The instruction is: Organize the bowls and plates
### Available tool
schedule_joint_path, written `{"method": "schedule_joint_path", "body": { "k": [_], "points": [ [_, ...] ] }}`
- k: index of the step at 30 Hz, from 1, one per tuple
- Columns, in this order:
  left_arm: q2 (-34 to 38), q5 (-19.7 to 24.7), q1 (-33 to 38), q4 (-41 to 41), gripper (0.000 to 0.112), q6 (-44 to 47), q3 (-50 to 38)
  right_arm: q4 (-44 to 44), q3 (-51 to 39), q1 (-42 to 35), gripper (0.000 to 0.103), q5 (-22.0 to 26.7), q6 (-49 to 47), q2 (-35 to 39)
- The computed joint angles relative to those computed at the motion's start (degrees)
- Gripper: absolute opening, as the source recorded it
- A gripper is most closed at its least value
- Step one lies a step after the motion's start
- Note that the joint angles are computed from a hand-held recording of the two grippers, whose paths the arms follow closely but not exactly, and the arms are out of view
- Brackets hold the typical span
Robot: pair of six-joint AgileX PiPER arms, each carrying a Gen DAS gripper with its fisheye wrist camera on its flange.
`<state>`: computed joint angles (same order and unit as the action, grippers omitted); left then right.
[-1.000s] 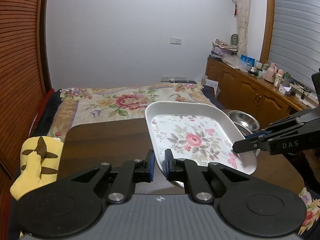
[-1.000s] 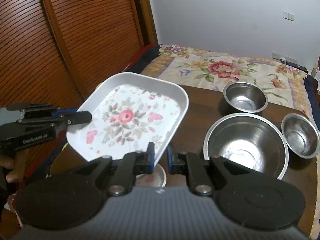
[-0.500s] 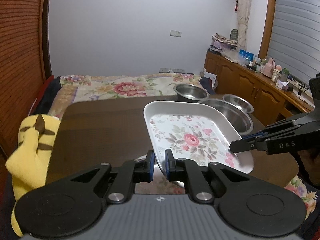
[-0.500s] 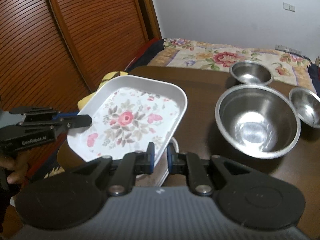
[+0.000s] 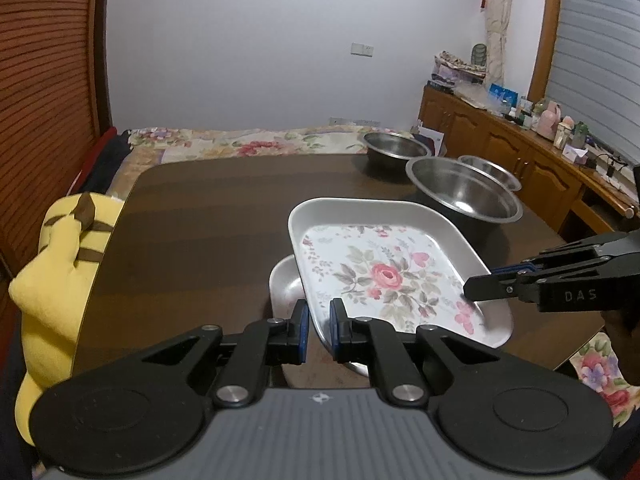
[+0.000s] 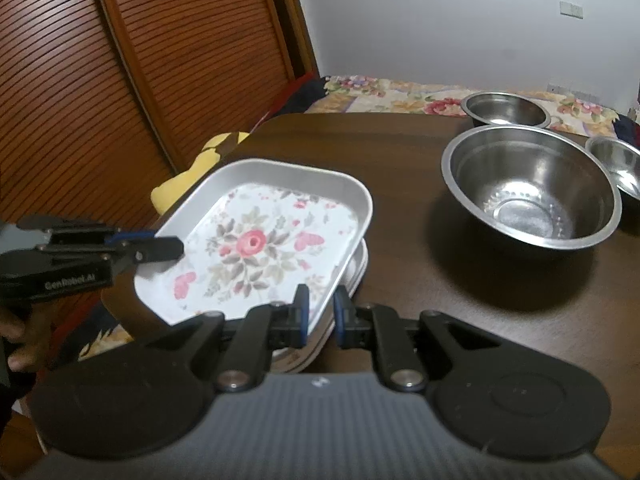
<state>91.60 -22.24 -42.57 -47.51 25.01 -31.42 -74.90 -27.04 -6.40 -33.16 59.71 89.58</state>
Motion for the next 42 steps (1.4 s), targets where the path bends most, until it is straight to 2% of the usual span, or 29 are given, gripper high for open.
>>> {"method": "schedule_joint_path", "body": {
  "k": [2, 5, 7, 11, 20, 27, 33, 36, 42],
  "points": [
    [0.9, -0.5, 0.1, 2.0, 0.011, -2.8, 0.2, 5.6, 1.5, 0.5, 0.014, -0.5, -5.6, 0.7],
    [1.9, -2.2, -0.2, 2.8, 0.011, -4.6, 0.9, 11.7, 3.6, -0.5, 0.014, -4.3, -10.6, 2.6],
    [2.2, -2.2, -0.2, 3.9, 0.011, -5.8, 0.9, 13.7, 4.9, -1.8, 0.014, -7.3, -12.7, 4.0],
    [2.8, -2.0, -0.1, 4.8, 0.011, -6.7, 0.8, 15.6, 6.0, -3.1, 0.014, -10.2, -14.4, 5.2],
    [4.2, -2.8, -0.8, 1.2, 0.011, -3.9, 0.1, 26.0, 10.1, -1.3, 0.014, -13.8, -24.5, 5.9],
    [5.3, -4.9, -2.4, -2.8, 0.011, -0.3, -0.2, 38.5, 12.9, 3.9, 0.015, -15.4, -35.0, 5.9],
    [6.6, -6.5, -3.3, -5.6, 0.011, 2.4, -0.8, 45.9, 13.5, 7.4, 0.016, -16.8, -40.8, 7.5],
    [7.5, -7.9, -3.9, -8.0, 0.011, 4.8, -1.0, 46.6, 13.5, 7.7, 0.016, -17.9, -41.4, 8.6],
    [8.6, -8.8, -3.7, -7.1, 0.011, 3.7, -1.0, 48.8, 13.3, 9.0, 0.016, -19.2, -43.8, 10.5]
  ]
}}
